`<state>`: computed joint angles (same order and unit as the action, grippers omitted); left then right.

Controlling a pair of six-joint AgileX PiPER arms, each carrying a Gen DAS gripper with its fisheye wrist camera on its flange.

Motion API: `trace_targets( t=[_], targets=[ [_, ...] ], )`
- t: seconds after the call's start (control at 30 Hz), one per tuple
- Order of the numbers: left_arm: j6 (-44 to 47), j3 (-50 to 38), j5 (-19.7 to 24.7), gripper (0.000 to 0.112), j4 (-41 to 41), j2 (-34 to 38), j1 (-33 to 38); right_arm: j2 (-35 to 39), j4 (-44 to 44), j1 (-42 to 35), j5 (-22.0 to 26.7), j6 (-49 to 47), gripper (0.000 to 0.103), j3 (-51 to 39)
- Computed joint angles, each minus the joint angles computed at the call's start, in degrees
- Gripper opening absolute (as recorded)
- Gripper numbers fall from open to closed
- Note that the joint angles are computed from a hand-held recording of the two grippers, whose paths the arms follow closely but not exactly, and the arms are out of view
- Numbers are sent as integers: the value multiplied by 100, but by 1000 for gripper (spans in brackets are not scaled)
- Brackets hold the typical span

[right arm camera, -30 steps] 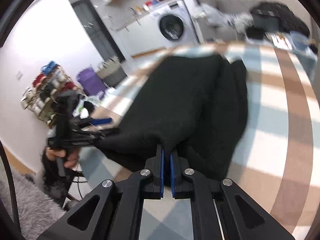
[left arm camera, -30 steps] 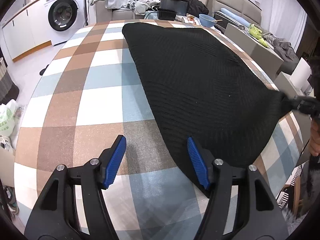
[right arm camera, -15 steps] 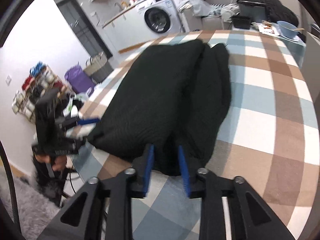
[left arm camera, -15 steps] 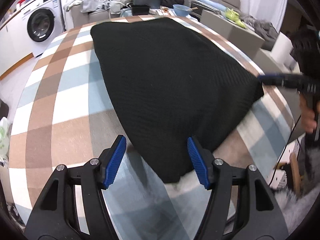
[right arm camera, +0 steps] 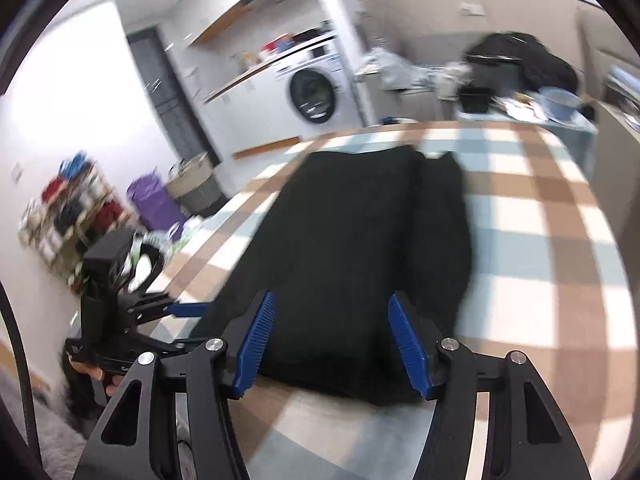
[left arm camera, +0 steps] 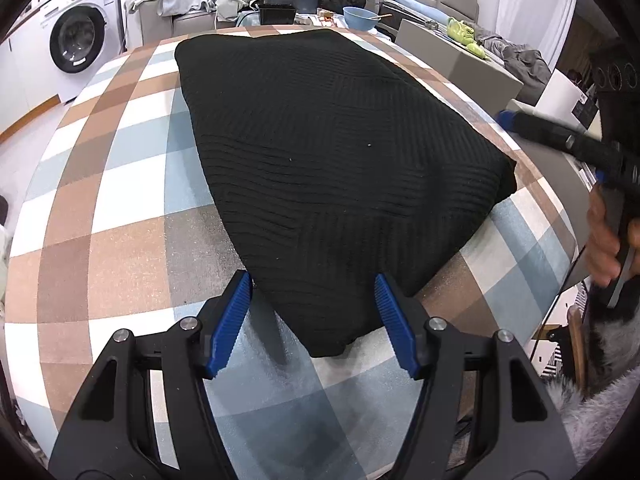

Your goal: Fold small clothes

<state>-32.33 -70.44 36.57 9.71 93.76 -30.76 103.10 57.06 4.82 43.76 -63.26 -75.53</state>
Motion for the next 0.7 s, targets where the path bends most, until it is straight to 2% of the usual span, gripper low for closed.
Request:
trace_targets(
  t=[0.03,0.1,0.2,0.27,0.3,0.37,0.4,0.43,0.47,0.5,0.53,0.6,0.67,0.7],
  targets=[
    [41,28,-30,61,-50,-16,21,118,-119,211,7,129,56,-104],
    [184,129,-120,61,-208,-77,86,390,-434,576,83,430,35,-331],
    [341,238,-189,63,-361,-144,182,710,-1020,1184,-207,670,30,-434],
    [431,239,-166,64,-412,-149,219,628,-1502,1461,-824,741,26,-169],
    [455,241,-159,64,-426,-152,229,483,-1586,1502,-1091,548,26,50],
    [480,253,-163,65,-431,-160,238,162,-2165,1437,-1652,742,25,464],
    [496,261,-178,66,-437,-162,240,72,-2275,1233,-1724,870,20,561],
    [528,272,-206,66,-478,-164,256,55,-2156,1008,-1566,837,15,539],
    [540,282,-231,68,-509,-168,257,47,-1808,651,-1180,681,11,483],
    [577,283,-249,68,-558,-165,259,28,-1520,324,-842,555,11,439],
    [509,264,-227,68,-496,-155,226,-89,-1309,47,-734,423,11,509],
    [457,242,-209,68,-411,-142,169,-230,-1312,-165,-848,521,28,610],
    [614,226,-203,68,-544,-140,151,-204,-1000,-368,-665,377,32,571],
    [737,216,-199,68,-648,-142,152,-118,-774,-489,-419,289,39,481]
  ],
)
